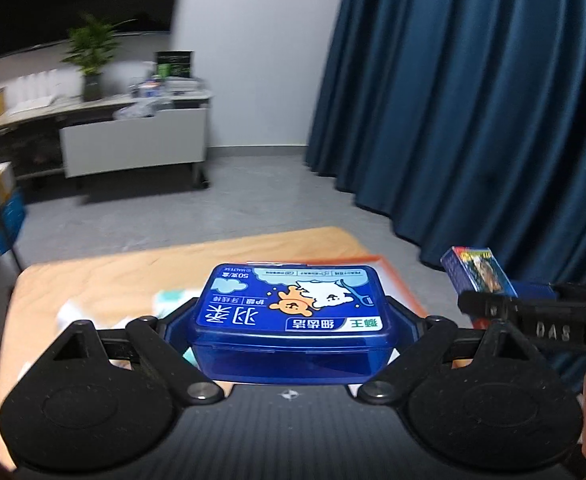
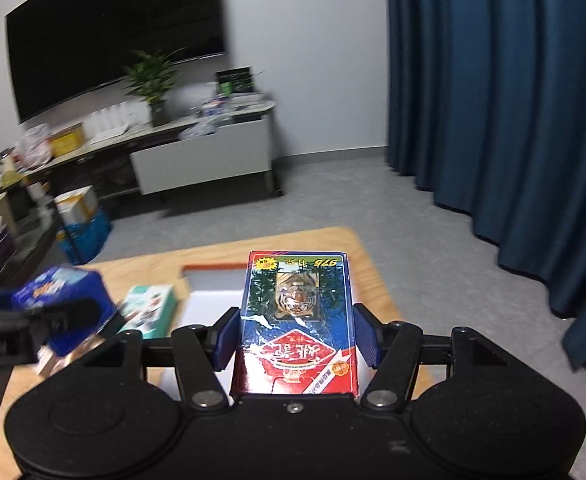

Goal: Organize rigid objects
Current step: 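Carry the blue tin and red card box over the white tray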

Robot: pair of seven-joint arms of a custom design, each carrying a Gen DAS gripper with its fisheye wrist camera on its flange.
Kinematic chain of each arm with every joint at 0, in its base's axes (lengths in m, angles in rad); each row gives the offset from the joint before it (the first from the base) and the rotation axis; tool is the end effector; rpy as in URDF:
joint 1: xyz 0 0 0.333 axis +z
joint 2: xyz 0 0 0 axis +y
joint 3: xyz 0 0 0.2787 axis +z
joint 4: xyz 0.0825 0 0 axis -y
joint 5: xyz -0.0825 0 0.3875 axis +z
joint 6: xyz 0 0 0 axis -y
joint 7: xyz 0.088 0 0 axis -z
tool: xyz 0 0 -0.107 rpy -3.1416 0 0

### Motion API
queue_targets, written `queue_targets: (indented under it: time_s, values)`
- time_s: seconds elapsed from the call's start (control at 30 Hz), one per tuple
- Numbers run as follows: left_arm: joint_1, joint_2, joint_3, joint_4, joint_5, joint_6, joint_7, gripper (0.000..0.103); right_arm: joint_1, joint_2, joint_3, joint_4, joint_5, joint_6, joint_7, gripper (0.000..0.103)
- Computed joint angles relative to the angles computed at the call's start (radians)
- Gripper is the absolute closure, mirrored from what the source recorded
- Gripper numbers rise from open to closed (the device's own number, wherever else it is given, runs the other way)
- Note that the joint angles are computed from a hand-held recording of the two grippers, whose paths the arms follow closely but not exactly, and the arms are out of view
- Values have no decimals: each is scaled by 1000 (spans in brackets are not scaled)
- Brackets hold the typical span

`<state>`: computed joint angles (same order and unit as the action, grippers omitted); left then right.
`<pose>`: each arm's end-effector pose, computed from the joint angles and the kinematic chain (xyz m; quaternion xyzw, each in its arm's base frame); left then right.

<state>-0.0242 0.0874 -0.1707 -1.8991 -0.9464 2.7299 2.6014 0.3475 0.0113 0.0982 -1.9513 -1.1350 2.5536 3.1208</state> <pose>0.6196 -0.0883 0.4892 -0.4625 0.7584 -0.4215 0.1822 0.5405 0.2720 0.4919 -0.5182 0.7063 -0.3539 0.3278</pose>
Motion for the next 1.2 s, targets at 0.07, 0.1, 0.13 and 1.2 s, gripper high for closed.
queue_targets:
  time_s: [0.07,0.1,0.13,1.2]
  values:
    - [-11,41,-8,41,19,14,-26,9,-7,-15,-5,-14,-3,4,2,32]
    - [-12,58,-13,57,24,15,-38,9,-12,-18,-7,-20,-7,12,6,32]
    - [-13,66,-20,62,24,25,-45,9,-17,-16,-8,-22,-11,18,11,32]
    - [-3,129,-46,113,274,30,-308,9,-8,156,-103,92,40,155,-11,32]
